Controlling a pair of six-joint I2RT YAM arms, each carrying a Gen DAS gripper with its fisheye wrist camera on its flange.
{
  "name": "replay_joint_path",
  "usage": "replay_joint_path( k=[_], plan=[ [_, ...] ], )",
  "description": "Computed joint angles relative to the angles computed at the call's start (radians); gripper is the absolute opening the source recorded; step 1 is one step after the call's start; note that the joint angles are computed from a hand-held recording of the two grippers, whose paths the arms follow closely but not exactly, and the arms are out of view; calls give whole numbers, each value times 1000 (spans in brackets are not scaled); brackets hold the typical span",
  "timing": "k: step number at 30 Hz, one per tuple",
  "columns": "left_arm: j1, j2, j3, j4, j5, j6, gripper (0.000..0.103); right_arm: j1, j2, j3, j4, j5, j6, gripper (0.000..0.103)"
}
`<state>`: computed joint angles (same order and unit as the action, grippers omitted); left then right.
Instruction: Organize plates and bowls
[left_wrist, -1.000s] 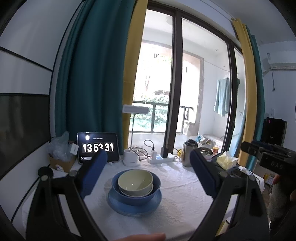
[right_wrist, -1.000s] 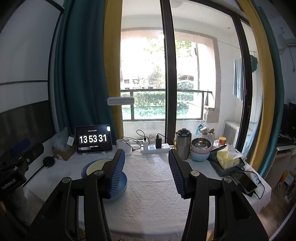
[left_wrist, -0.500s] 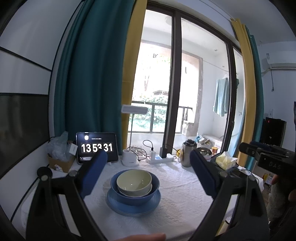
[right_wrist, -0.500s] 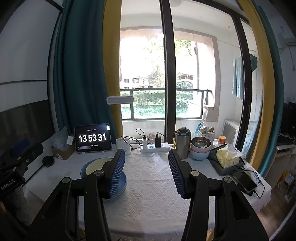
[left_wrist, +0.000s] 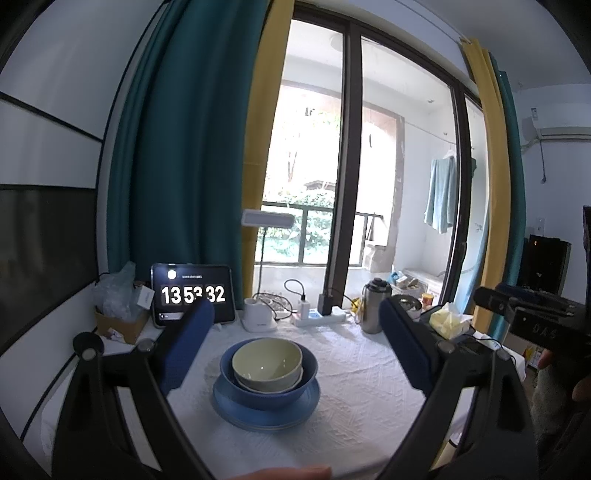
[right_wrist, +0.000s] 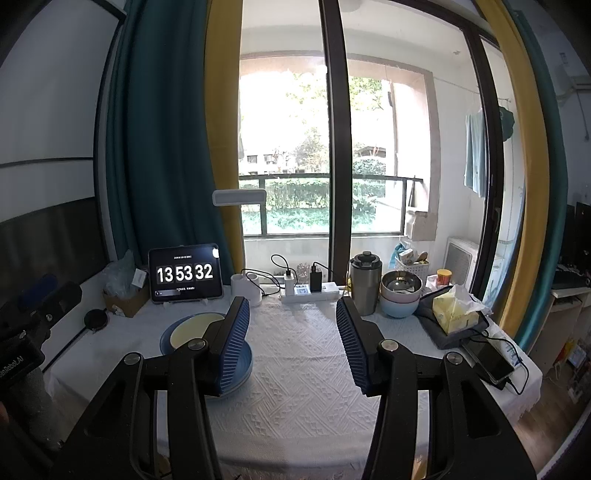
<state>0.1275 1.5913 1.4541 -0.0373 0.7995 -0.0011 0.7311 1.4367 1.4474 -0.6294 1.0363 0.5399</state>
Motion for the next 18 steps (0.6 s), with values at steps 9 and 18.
replay_joint_path(
  k=[9, 18],
  plan=[
    [0, 4, 6, -4, 0, 3, 92, -1, 2, 2, -1, -2, 1, 52],
    [-2, 3, 5, -3, -3, 1, 92, -5, 4, 4, 0, -6, 0, 52]
  ],
)
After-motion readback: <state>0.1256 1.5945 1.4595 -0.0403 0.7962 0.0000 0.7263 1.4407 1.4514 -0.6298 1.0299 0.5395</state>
